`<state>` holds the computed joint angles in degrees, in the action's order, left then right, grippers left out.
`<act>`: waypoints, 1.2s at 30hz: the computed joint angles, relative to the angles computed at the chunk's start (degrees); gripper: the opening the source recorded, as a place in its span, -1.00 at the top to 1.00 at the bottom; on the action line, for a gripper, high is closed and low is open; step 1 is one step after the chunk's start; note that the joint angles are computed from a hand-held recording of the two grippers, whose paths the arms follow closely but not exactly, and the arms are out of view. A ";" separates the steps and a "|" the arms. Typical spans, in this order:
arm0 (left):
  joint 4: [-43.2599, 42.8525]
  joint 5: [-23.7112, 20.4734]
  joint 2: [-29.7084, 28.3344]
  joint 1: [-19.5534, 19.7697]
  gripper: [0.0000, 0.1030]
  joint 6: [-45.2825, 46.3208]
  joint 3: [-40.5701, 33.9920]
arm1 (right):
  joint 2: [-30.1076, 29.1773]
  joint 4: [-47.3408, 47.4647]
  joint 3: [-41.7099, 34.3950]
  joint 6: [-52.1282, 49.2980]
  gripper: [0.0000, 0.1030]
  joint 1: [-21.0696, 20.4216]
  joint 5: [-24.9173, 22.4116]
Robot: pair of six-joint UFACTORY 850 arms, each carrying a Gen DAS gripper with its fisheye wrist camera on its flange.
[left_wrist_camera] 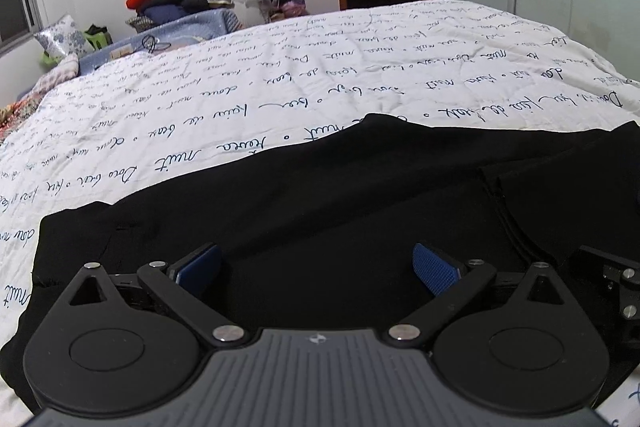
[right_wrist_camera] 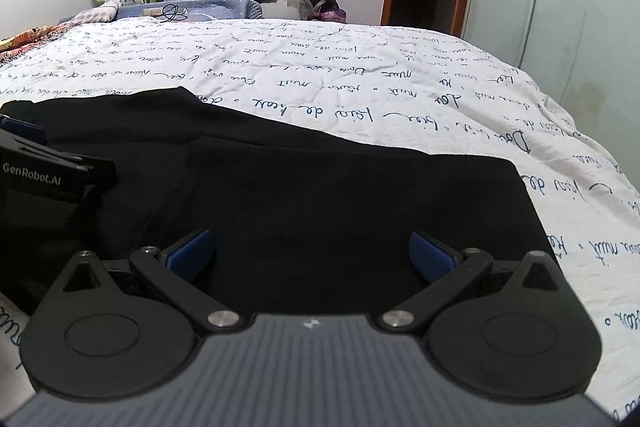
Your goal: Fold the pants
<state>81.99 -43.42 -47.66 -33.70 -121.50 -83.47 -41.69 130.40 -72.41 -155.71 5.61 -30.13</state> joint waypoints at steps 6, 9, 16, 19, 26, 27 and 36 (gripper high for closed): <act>2.96 -0.08 0.20 -0.02 -1.00 -3.01 1.08 | -0.04 -0.61 -0.08 1.13 -1.00 -0.04 -0.12; 2.81 0.49 0.46 0.09 -1.00 -2.89 1.28 | -0.04 -0.42 -0.14 0.76 -1.00 -0.07 -0.06; 1.58 3.75 2.99 0.79 -1.00 -0.35 2.80 | 0.58 1.23 0.41 -2.71 -1.00 0.46 0.57; -0.31 -1.55 2.05 0.46 -1.00 3.78 1.00 | 1.60 1.80 0.48 -2.84 -1.00 0.92 1.58; -6.45 -3.72 0.29 2.98 -1.00 8.63 -2.51 | 0.64 -2.54 -4.16 -2.77 -1.00 3.54 1.62; -8.86 -3.05 -0.01 3.75 -1.00 10.32 -3.11 | -0.10 -3.47 -5.66 -2.27 -1.00 4.27 2.94; -11.33 -4.12 1.98 7.32 -1.00 4.44 0.26 | -8.05 -9.20 -19.64 -1.47 -1.00 11.14 13.59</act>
